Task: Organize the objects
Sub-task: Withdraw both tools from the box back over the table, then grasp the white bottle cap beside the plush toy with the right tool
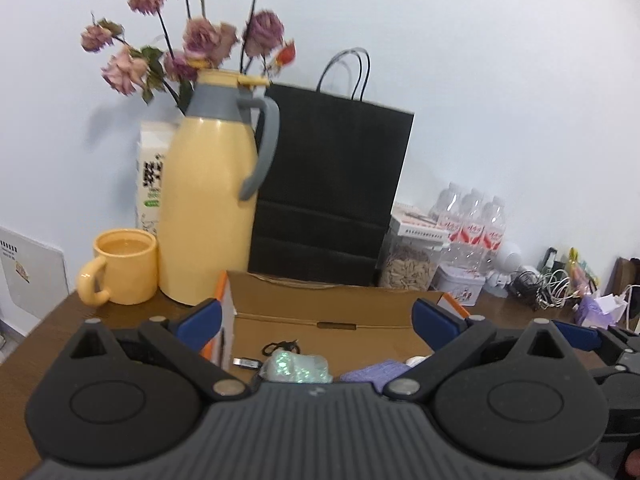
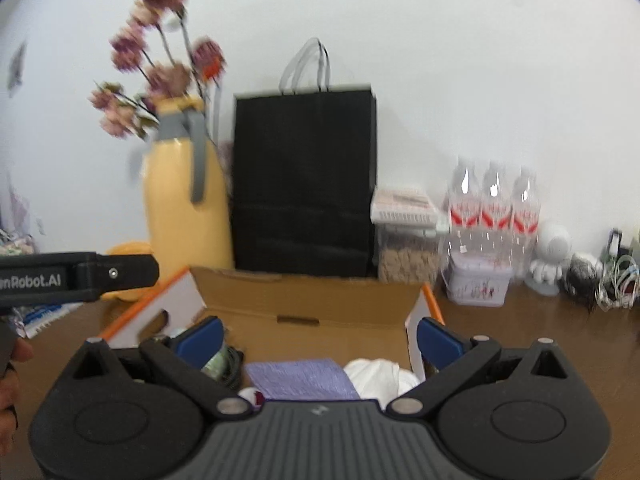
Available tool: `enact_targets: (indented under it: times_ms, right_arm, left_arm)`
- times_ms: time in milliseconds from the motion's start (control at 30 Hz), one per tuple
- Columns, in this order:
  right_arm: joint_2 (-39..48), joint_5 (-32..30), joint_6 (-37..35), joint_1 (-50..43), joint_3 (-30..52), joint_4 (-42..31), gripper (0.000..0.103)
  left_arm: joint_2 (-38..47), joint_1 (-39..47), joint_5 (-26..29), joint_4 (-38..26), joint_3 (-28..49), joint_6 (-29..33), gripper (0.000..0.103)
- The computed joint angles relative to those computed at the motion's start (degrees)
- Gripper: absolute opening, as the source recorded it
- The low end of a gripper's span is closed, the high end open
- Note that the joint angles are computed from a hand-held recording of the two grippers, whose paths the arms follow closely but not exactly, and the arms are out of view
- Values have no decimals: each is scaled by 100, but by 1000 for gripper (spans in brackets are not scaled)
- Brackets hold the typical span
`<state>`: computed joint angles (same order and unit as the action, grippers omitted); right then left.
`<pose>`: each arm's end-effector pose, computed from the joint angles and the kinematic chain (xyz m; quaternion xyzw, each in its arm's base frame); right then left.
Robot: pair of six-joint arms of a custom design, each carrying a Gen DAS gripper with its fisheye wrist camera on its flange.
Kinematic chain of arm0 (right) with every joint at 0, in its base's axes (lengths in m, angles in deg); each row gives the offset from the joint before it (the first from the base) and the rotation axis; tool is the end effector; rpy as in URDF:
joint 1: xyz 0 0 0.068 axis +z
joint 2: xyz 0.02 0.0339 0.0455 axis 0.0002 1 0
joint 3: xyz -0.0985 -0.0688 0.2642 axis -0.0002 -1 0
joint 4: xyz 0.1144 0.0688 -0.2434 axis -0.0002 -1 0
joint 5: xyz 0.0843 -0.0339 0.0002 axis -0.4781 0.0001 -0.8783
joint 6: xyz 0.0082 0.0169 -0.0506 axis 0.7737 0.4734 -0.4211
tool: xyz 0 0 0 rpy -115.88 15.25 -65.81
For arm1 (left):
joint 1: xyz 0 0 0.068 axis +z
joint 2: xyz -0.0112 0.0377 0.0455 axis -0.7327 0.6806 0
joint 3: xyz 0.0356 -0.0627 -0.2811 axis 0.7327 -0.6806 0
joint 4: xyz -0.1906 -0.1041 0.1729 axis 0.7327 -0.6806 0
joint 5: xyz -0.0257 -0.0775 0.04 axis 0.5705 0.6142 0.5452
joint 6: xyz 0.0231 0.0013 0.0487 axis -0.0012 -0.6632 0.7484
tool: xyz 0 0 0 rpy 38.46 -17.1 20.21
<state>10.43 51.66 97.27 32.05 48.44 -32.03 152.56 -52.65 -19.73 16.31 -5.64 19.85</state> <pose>0.2698 0.1522 0.2288 -0.0476 0.8209 0.0359 0.5679 0.2669 -0.0303 0.2536 0.0103 0.8125 -0.1237 0.5695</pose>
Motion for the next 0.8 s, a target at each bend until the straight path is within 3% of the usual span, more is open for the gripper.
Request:
enact_targets:
  times_ms: [200, 400, 667, 800]
  right_arm:
    - [-1183, 438, -192, 501, -790, -214, 103]
    - [-2255, 874, 135, 1040, -1459, -1188, 103]
    - [-3270, 1324, 1191, 1682, -2097, -2977, 103]
    - [-3624, 1170, 1460, 1434, -2409, -3372, 91]
  left_arm:
    - [-1317, 741, 555, -653, -614, 348, 103]
    - [-2362, 1730, 1220, -1551, -1108, 990, 103]
    - [-2650, 3409, 2383, -2567, -1557, 2112, 103]
    - [-2678, 4063, 2857, -3013, -1651, 2603, 103]
